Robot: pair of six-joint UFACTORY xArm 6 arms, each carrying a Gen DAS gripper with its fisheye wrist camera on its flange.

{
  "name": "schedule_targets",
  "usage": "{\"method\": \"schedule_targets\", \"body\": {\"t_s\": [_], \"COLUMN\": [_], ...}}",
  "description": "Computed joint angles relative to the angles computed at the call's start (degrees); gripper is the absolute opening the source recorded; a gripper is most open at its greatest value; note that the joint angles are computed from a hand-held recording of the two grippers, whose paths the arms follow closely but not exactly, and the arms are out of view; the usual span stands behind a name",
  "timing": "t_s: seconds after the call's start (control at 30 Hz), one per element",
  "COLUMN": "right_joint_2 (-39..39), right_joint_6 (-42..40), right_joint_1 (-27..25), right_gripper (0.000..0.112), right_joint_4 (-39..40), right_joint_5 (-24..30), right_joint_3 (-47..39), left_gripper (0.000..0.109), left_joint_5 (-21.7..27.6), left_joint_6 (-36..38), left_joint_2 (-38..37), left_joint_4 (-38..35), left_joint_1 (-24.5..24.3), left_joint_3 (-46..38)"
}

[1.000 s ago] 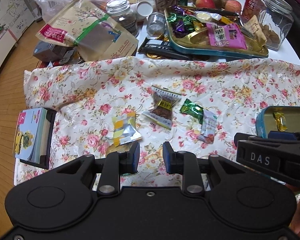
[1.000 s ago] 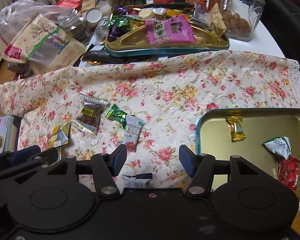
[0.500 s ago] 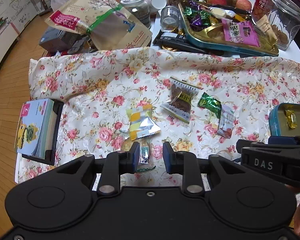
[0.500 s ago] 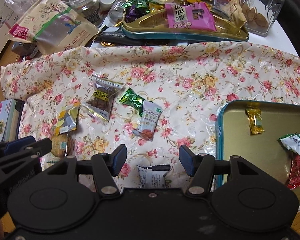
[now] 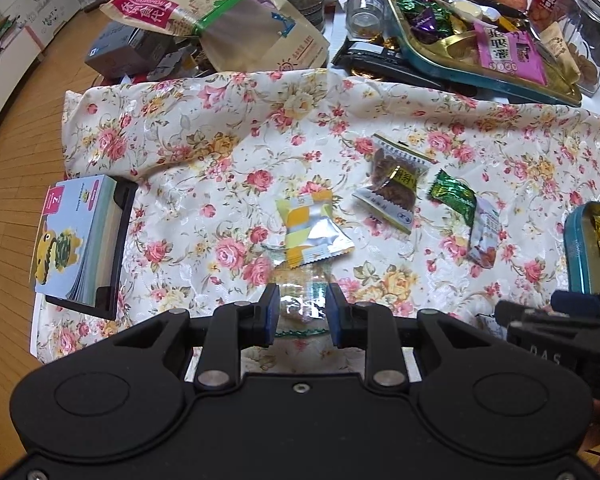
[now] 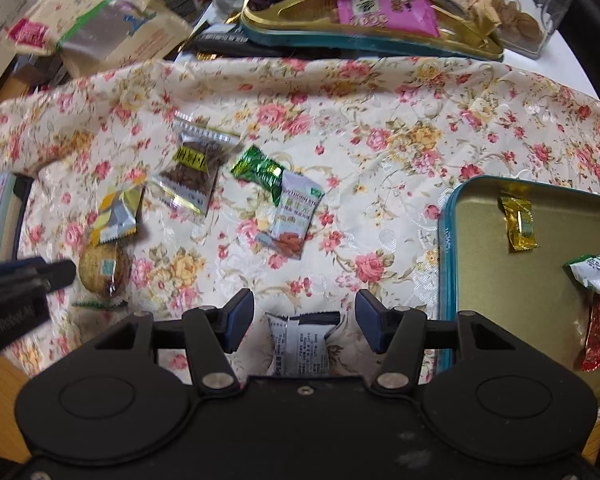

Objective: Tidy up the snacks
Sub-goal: 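Grasp the yellow-white packet with the left tool while the right tool grasps the white packet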

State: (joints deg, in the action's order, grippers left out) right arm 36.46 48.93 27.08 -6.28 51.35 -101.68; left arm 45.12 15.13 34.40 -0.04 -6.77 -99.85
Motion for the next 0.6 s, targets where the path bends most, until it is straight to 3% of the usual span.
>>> {"method": "schedule_targets", "body": {"t_s": [0.23, 0.6], "right_joint_2": [0.5, 4.8], "right_joint_6": [-2.4, -3.8], "right_joint_1": [-0.6, 0.1], "right_gripper": [0.058, 0.058], "right_joint_4": [5.8, 5.4], "right_joint_5": [1.1, 4.0], "right_joint_3": [1.1, -3.2], "left_gripper": [0.036, 0.036], "left_joint_5": [3.0, 6.9], "left_joint_6": [1.0, 1.7], "left_joint_2": [3.4, 8.7], "left_joint_4": [-1.8, -5.0], "left_joint_1": [1.7, 3.3], "left_joint_3": [-5.3, -13.2]}}
